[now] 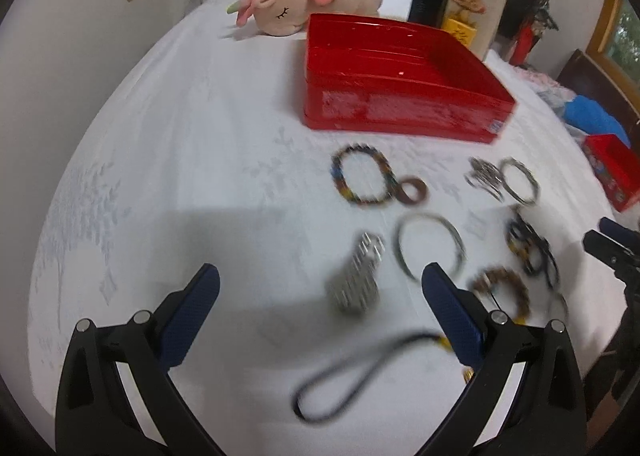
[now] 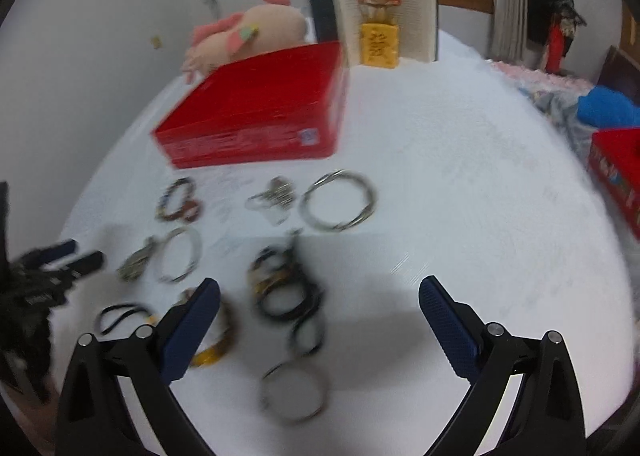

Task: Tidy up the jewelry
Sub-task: 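Grasp the multicolor bead bracelet with the left tool while the right tool grasps the twisted silver bangle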

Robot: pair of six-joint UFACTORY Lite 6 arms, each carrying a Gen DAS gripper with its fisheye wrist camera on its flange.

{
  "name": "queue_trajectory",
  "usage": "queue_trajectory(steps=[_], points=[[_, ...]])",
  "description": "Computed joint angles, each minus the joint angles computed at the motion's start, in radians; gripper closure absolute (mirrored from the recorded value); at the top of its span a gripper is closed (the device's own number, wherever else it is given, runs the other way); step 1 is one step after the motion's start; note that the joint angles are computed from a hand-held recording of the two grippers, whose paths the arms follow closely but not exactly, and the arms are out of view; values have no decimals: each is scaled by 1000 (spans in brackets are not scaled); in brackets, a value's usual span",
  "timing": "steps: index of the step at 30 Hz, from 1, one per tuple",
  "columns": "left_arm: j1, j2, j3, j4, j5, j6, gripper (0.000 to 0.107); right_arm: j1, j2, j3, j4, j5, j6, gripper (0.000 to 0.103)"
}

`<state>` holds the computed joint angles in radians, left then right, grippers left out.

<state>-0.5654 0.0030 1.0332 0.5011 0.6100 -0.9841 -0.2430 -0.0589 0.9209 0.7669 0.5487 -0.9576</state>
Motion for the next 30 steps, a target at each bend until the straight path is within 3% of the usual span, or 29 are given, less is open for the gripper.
queue_trajectory(steps=[6,13,17,22,26,30], points=[[151,265,262,-187,5,262,8,-11,240,228,-17,37,26,5],[210,525,529,-379,58,481,30,6,438,438,-56,77,77,12],[205,591,603,-342,72,467,30,15,557,572,-104,102,133,20],[204,656,692,-290,103,443,47,23,683,710,-147,131,166,27],[204,658,693,-248,97,410,58,44,696,706,-157,86,133,31],[204,653,677,-216,79,389,65,44,698,696,-116,90,60,42]])
